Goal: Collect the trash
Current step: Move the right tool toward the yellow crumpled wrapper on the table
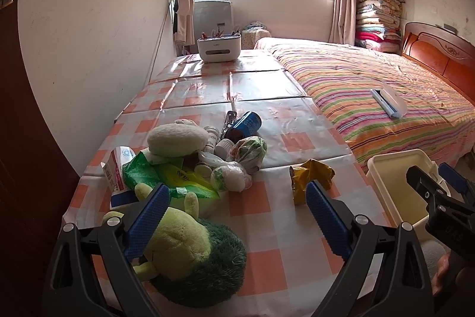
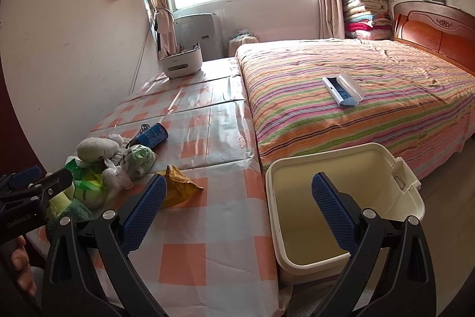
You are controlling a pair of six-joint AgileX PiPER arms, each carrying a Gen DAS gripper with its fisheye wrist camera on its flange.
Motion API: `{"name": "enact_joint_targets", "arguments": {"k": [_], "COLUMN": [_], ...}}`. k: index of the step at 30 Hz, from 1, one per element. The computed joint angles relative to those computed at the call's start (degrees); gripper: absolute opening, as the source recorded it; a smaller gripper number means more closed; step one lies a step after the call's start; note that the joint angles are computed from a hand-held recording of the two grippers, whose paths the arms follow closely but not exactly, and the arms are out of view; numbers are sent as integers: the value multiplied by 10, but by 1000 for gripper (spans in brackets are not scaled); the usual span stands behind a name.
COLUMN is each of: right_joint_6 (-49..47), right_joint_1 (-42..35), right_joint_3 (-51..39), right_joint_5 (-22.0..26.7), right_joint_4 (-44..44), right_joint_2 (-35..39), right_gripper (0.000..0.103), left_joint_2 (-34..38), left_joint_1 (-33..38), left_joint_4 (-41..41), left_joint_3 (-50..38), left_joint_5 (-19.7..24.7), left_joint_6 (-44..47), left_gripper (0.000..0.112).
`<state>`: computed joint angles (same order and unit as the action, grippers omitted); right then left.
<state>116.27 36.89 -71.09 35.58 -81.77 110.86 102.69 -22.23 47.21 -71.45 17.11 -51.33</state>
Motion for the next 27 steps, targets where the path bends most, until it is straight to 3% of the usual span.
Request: {"name": "enact_joint_targets", "arguments": {"k": [27], "right_joint_6": [23], "right_joint_1": [-11], "right_joint_3": [16], "right_joint_5": [-28], "right_joint_4": [-18], "right_joint_2": [1], "right_gripper": [97], "left_joint_2": [0], "left_joint_1": [-2], "left_joint_4": [-16], "left_joint_3": [2], "left_joint_5": [7], "left_joint_6": [12], "left_gripper": [90]}}
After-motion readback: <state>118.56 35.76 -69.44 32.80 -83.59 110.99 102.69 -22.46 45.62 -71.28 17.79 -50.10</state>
